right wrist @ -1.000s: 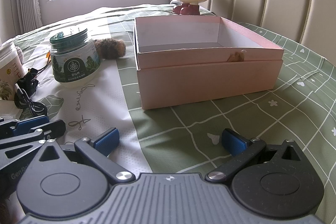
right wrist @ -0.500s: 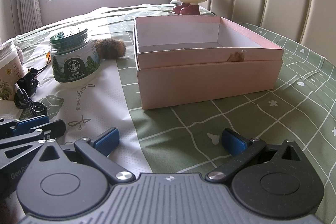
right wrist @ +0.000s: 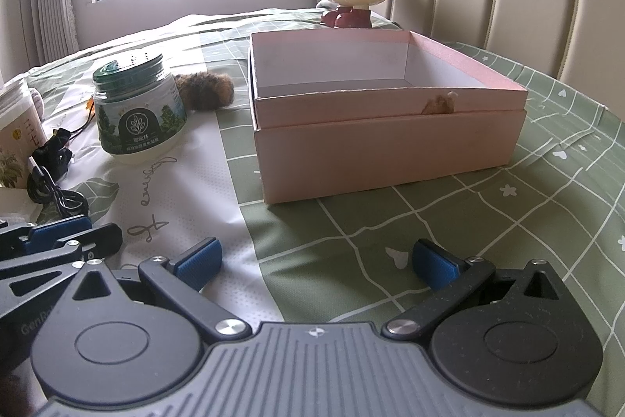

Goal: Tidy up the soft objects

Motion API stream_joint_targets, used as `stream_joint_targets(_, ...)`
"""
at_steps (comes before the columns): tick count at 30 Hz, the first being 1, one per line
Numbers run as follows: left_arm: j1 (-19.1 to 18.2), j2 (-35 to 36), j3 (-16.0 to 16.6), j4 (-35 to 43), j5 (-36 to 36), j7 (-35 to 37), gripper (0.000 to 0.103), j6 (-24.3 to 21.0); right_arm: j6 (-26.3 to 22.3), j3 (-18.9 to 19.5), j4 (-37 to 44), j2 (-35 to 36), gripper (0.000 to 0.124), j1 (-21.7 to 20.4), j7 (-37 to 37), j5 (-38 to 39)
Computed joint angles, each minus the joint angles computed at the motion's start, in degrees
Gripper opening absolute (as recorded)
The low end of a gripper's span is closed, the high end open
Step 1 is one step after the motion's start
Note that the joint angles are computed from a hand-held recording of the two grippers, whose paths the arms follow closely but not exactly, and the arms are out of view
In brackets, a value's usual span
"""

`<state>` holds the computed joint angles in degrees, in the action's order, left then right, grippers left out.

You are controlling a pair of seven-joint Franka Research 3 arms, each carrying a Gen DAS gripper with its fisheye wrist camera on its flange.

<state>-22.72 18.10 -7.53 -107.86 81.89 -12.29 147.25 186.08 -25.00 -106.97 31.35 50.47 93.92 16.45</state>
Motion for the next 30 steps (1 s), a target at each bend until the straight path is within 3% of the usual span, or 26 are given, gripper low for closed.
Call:
stream_joint_targets(10,-0.03,-0.10,0.00,-0.07,0.00,0.00,0.028,-0.10,0.01,0.73,0.08,-0.09,0.103,-0.76,-0.08,-0.04)
stream_joint_targets(20,-0.03,-0.12,-0.05,-0.10,0.04,-0.08,0.028,-0.10,-0.10,-1.00,0.20,0.37,0.103,0.87,-0.14,0.07)
stream_joint_targets(24,0.00,-0.15,-0.07,-0.12,-0.17,0.23,0.028,-0.19,-0.07,3.95,0.55,-0.67,0.103,-4.16,-2.35,-0.92)
stream_joint_targets(27,0.48,-0.58,-0.06,-0.50,-0.96,-0.16,0.028,0.87,-8.33,11.58,2.87,-3.00,0.103,-12.15,-4.41,-2.94)
stream_joint_targets(30,1.50,-1.67,-0.29,-1.36,-3.99,1.41,0.028,2.28,-16.26,12.73,5.57,-3.51,0.103,-13.92,-4.58,-6.60)
